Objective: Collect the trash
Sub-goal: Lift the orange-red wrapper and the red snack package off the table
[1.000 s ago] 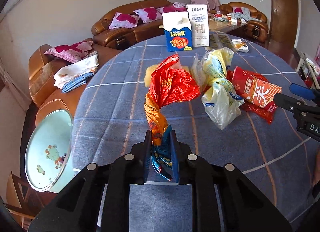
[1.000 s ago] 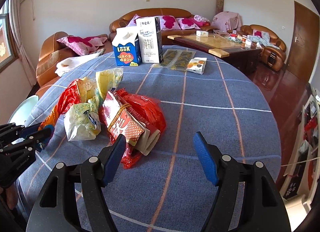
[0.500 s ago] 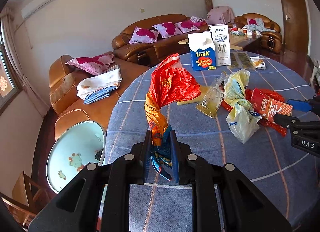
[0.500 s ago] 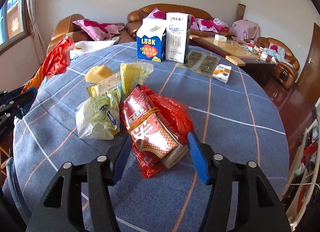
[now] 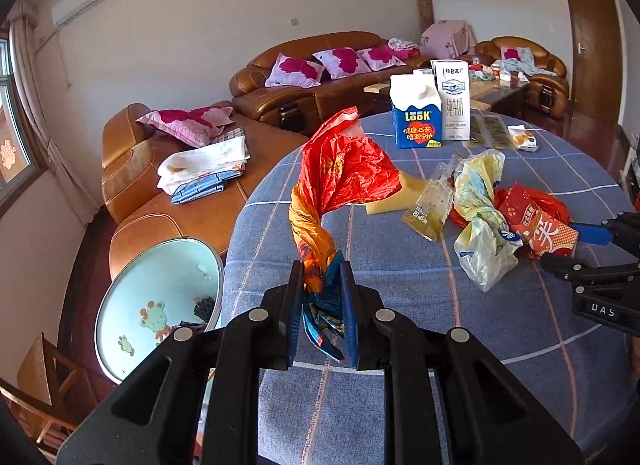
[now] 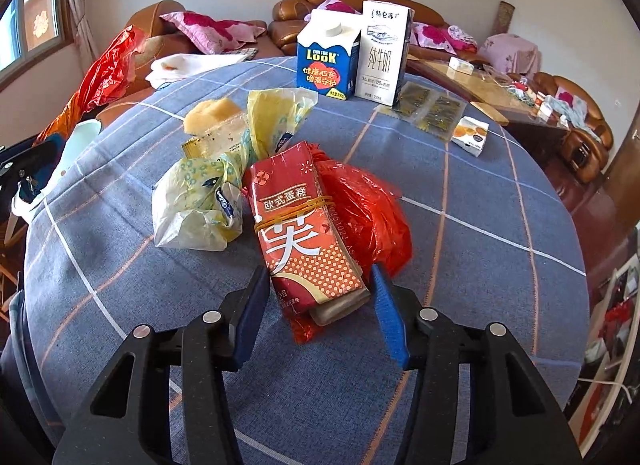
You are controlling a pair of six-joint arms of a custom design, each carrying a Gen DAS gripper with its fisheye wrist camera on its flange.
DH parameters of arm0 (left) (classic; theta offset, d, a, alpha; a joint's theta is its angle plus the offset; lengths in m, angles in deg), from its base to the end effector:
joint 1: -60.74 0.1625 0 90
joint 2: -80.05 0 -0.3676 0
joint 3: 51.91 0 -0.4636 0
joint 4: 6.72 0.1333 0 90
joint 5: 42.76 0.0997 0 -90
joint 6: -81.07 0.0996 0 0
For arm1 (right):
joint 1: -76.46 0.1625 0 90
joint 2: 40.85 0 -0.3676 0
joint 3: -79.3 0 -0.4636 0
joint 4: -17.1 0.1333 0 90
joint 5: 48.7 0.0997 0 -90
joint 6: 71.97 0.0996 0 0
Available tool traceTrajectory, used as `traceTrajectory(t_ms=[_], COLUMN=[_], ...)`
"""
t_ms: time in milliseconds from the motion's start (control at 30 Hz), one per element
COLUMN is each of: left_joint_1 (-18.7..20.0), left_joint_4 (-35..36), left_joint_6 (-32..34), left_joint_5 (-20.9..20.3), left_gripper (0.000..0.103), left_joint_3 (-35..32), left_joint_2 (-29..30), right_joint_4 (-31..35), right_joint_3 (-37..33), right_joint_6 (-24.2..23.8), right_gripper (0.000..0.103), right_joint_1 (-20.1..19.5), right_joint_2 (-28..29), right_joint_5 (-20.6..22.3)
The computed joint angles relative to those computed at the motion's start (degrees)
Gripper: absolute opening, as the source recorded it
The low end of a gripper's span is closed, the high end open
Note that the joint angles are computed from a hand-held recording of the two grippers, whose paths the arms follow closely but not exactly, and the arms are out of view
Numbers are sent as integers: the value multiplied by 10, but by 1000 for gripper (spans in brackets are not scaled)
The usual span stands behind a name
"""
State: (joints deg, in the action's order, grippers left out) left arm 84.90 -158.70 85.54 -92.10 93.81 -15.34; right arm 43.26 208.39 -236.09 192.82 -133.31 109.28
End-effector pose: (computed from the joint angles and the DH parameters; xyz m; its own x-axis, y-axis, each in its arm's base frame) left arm -0.2604 -0.3340 0.1178 -0.3596 0.6676 -0.6519 0.9244 0.3499 -0.1516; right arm 0.1631 -0.2369 0.1744 -0.6122 0.4232 0.6679 -0.2364 0.7081 -0.6654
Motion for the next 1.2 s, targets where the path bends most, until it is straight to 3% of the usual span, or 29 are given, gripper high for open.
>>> traceTrajectory(t_ms=[667,933,1200], left_joint_1=[-2,-1,2], left_joint_4=[6,21,18], left_joint_6=[-3,-8,-3], left_joint_5=[-1,-2,0], left_gripper=[18,18,18], left_joint_3=[-1,-2,-5], left_joint_2=[-11,-20,-23], right_joint_4=[-82,-59,-137], right_joint_3=[26,17,37], right_joint_6=[-80,-62,-124], right_gripper=[47,46,45], right_joint_1=[24,18,54], right_joint_2=[-46,-32,-58], right_joint_5=[8,-3,19])
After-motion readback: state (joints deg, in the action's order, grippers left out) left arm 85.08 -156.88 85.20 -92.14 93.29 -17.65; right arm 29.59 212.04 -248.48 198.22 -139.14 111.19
